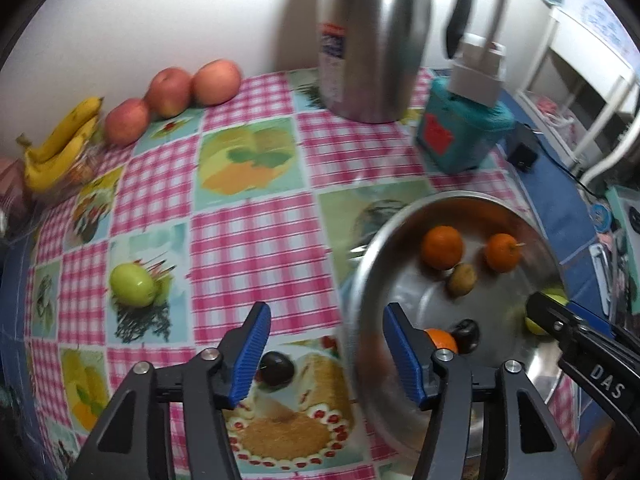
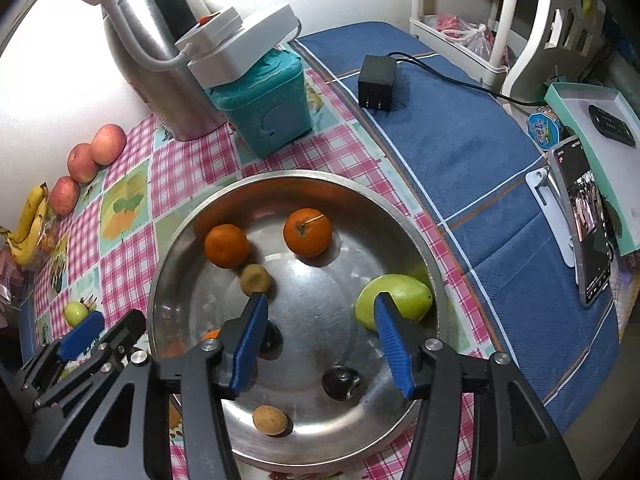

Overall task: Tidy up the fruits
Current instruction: 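Withdraw both tools from the bowl back toward the remaining fruits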

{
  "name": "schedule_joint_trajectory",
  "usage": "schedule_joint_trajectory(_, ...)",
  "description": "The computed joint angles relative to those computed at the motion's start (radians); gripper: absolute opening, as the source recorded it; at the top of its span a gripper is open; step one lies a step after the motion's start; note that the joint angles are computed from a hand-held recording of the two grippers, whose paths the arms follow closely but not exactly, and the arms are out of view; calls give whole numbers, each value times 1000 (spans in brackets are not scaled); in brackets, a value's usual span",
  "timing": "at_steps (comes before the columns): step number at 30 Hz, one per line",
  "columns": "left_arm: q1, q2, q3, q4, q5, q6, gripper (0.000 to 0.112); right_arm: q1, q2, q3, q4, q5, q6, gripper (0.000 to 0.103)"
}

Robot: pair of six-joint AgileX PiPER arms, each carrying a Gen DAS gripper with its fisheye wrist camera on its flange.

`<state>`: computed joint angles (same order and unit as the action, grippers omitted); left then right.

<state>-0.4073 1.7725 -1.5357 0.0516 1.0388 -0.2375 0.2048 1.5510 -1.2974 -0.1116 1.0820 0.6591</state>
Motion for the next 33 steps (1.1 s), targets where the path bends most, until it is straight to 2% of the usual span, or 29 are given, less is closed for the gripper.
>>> schedule_joint_trajectory(7,103,-36,76,-72,-20,-24,68,46,18,-30,-16,18,-7,56)
schedule_joint_trajectory(24,297,-136,224,-99,-61,-66,70,176,70,-136,-53,59,-29,56)
schedule_joint_trajectory(26,304,-141,231,-95,-63,-76,81,181,75,-140,-50,60,-32,56)
schedule_joint_trajectory(29,303,-143,236,-68,-68,-93,84,185,83,-142,-54,62,-36,57)
schedule_joint_trajectory(30,297,-142,237,-49,-68,-106,86,188,89,-146,-60,68,-33,61)
schedule_joint_trajectory(31,293,-141,238,-35,-68,-118,94,187,91,-145,-61,69,-34,67)
schedule_joint_trajectory(32,289,-142,240,-20,-71,-131,101,186,93,-144,-62,67,-35,68)
schedule_joint_trajectory(33,286,-142,243,-5,-73,-145,103,186,95,-143,-60,66,-36,69)
